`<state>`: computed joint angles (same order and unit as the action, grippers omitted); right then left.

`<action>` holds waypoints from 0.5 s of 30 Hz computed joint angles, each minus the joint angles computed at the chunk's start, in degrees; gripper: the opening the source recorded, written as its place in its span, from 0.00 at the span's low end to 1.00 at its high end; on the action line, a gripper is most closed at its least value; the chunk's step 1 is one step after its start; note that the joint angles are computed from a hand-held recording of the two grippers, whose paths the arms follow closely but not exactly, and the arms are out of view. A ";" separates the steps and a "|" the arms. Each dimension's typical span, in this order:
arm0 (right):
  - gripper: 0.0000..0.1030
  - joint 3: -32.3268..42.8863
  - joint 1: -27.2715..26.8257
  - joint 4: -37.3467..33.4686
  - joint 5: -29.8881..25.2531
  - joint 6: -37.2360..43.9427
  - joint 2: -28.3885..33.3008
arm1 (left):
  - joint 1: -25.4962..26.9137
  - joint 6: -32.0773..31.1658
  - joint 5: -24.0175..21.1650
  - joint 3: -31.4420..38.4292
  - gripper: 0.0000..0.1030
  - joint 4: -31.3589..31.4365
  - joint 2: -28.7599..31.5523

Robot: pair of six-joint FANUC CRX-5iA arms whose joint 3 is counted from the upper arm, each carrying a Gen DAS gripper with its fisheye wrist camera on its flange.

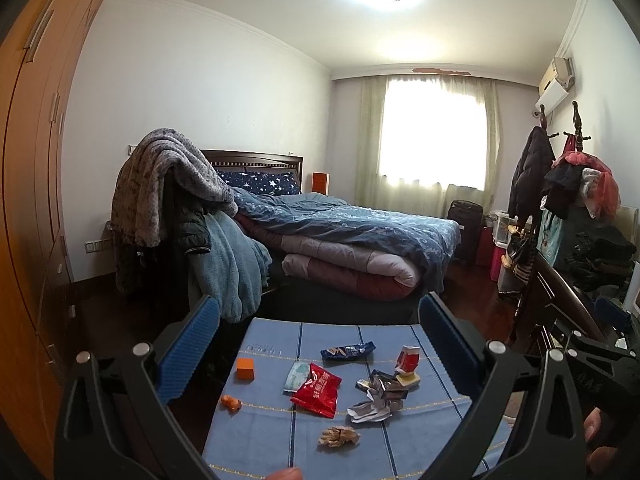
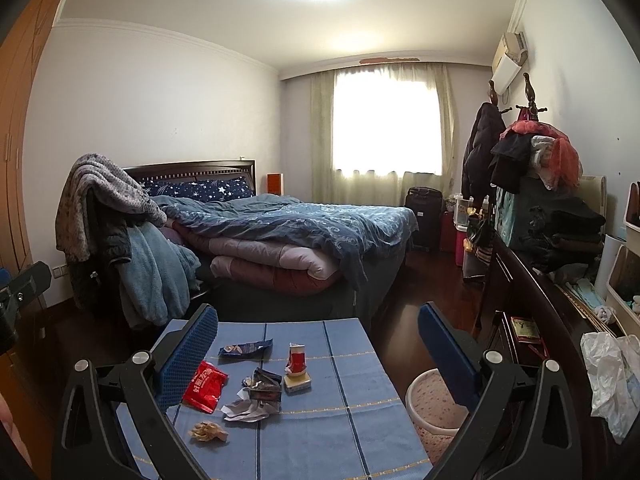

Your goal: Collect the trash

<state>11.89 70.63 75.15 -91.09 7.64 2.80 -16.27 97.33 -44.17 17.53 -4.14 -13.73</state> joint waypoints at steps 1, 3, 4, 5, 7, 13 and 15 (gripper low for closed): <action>0.97 0.02 -0.01 0.00 -0.04 0.02 0.02 | 0.09 -0.13 0.07 -0.06 0.97 0.20 0.01; 0.97 0.06 -0.07 0.00 -0.07 0.12 -0.04 | 0.14 -0.25 0.01 0.00 0.97 0.39 0.04; 0.97 0.03 -0.06 -0.01 -0.06 0.14 -0.08 | 0.13 -0.22 0.01 0.00 0.97 0.33 0.05; 0.97 0.06 -0.12 0.03 -0.09 0.15 -0.08 | 0.01 -0.01 -0.12 0.14 0.97 0.09 0.07; 0.97 -0.08 -0.20 0.25 -0.16 0.12 -0.15 | 0.05 -0.06 -0.02 0.09 0.97 0.14 0.07; 0.97 -0.15 -0.24 0.93 -0.37 0.15 -0.24 | 0.09 -0.13 -0.15 0.25 0.97 0.21 0.15; 0.97 -0.28 -0.18 1.41 -0.41 0.15 -0.43 | 0.11 -0.18 -0.16 0.23 0.97 0.27 0.15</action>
